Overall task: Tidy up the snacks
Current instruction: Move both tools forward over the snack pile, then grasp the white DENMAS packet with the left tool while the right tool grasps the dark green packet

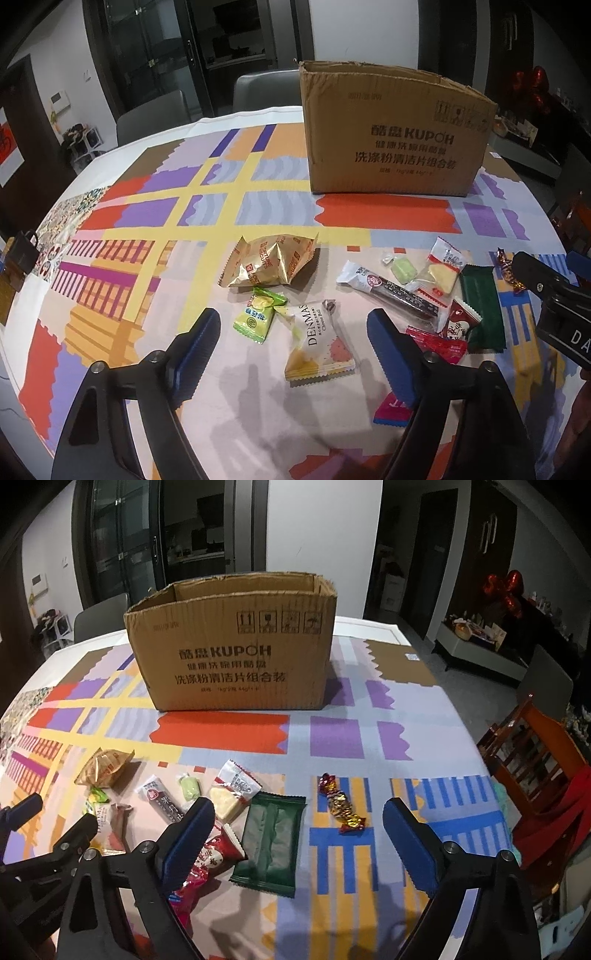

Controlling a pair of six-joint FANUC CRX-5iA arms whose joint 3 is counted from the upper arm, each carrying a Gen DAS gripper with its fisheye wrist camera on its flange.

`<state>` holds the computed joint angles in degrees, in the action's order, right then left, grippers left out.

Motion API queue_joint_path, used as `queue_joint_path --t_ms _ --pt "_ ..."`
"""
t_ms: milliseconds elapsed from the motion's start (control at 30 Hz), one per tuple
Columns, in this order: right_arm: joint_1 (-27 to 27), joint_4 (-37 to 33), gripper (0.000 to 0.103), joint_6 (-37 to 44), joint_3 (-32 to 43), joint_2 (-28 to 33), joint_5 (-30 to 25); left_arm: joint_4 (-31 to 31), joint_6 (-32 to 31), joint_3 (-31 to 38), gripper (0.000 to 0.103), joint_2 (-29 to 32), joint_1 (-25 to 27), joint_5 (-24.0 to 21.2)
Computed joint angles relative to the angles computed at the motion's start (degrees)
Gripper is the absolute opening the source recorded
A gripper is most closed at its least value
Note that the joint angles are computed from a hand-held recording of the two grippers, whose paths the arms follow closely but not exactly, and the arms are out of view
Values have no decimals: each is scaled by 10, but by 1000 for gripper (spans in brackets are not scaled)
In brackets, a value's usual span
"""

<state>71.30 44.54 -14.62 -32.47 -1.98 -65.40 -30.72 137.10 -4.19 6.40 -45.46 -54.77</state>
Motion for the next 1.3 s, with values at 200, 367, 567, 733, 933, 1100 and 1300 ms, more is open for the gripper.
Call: queue_joint_path --t_ms 200,367,567,733,933,1100,1300 --pt "-13 2 91 3 -2 9 23 -13 5 7 78 14 -4 -4" --pt "-26 -6 87 16 0 20 40 4 -9 5 72 19 4 7" --pt "-38 -23 82 30 2 31 58 22 -21 5 65 29 14 10" --pt "-46 -40 82 47 9 42 65 38 -31 4 65 37 21 12" --pt "-60 -62 82 72 21 53 72 49 -35 3 65 40 28 14" --pt "-70 -84 82 95 36 64 77 66 -46 1 62 44 36 20" --pt "-80 -112 77 118 51 76 78 97 -66 -5 53 49 50 28"
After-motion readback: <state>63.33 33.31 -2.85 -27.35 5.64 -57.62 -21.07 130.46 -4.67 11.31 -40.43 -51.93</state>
